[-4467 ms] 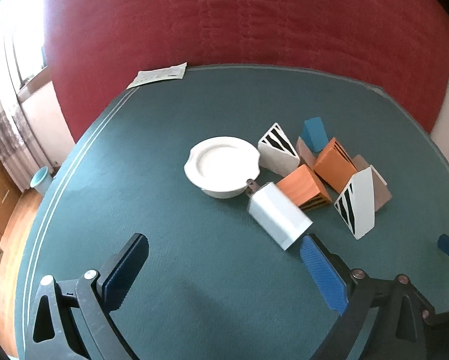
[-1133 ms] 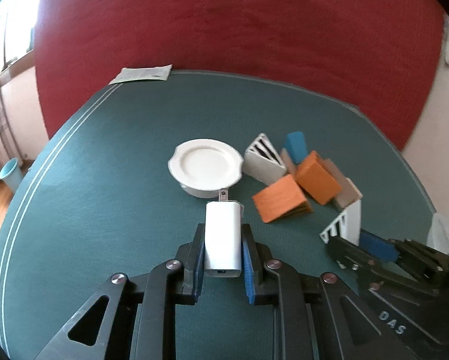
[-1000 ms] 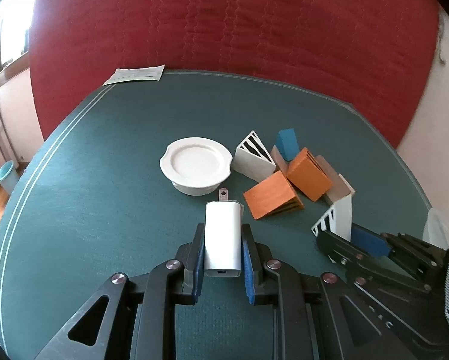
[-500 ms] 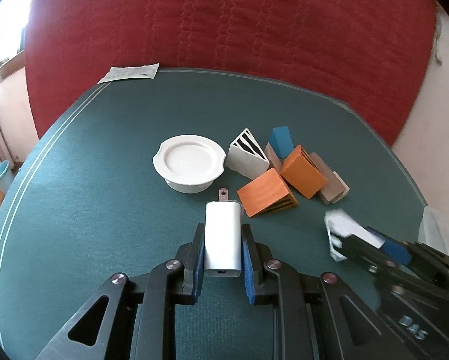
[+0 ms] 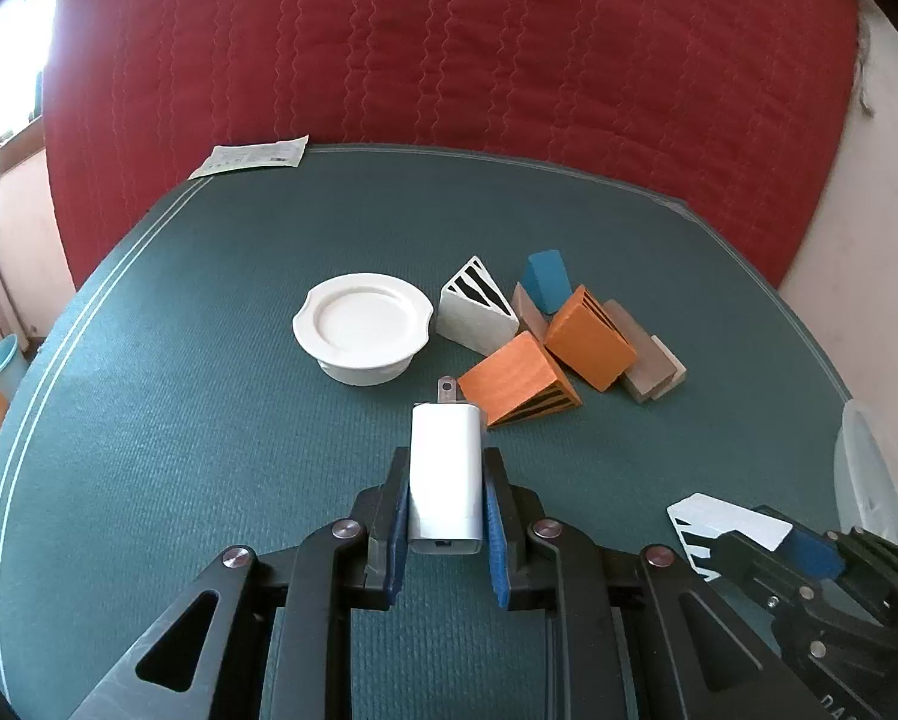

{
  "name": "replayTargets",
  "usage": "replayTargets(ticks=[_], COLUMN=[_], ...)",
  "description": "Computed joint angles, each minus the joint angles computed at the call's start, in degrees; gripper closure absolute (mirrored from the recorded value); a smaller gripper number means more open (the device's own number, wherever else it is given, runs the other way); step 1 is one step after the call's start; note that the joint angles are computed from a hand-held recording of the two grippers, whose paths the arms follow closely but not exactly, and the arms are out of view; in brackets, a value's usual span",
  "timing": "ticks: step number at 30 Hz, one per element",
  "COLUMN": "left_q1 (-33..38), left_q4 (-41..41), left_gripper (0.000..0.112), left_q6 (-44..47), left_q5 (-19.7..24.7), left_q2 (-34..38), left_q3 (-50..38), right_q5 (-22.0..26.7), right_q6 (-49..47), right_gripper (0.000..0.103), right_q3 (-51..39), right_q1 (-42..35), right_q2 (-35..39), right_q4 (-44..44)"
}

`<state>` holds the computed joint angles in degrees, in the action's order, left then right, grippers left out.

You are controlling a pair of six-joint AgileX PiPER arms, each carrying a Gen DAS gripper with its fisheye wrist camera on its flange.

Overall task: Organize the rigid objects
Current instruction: 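Carry the white tile with the right tool while the left tool carries the charger to the clear bin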

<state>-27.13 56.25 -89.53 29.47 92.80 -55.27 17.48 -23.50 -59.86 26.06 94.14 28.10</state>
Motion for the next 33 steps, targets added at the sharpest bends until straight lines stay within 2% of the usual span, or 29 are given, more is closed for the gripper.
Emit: replayTargets(ticks=[3, 9, 14, 19, 22, 27, 33], left_q1=[-0.14, -0.62, -0.8, 0.6, 0.26, -2.28, -4.5], left_q4=[0.34, 0.95, 2.23, 2.79, 4.07, 4.22, 1.62], left_gripper=[0.09, 0.09, 0.09, 0.09, 0.09, 0.09, 0.09], left_q6=[-0.38, -0.96, -1.87, -1.09, -1.31, -0.73, 1.38], left_q5=[0.04, 0.45, -0.2, -5.91, -7.13, -5.19, -3.72], left_q2=[0.05, 0.19, -0.49, -2.59, -3.18, -2.84, -2.0], left_q3=[0.07, -0.24, 0.35, 2.07, 2.08, 0.68, -0.96], right_q5=[-0.1, -2.37, -1.81, -2.14, -2.01, -0.98, 0.45], right_q6=[0.16, 8.62, 1.22, -5.73, -8.29, -12.44, -16.27], right_gripper=[0.07, 0.07, 0.072, 0.072, 0.072, 0.071, 0.072], right_q3=[-0.21, 0.33, 2.33, 5.76, 8.08, 11.44, 13.72], right_q1=[0.28, 2.17, 0.82, -1.81, -4.58, -11.43, -18.93], right_q2=[0.82, 1.88, -0.43, -6.11, -10.25, -15.19, -17.68], right_q4=[-0.26, -9.18, -1.08, 5.85, 8.31, 12.24, 15.51])
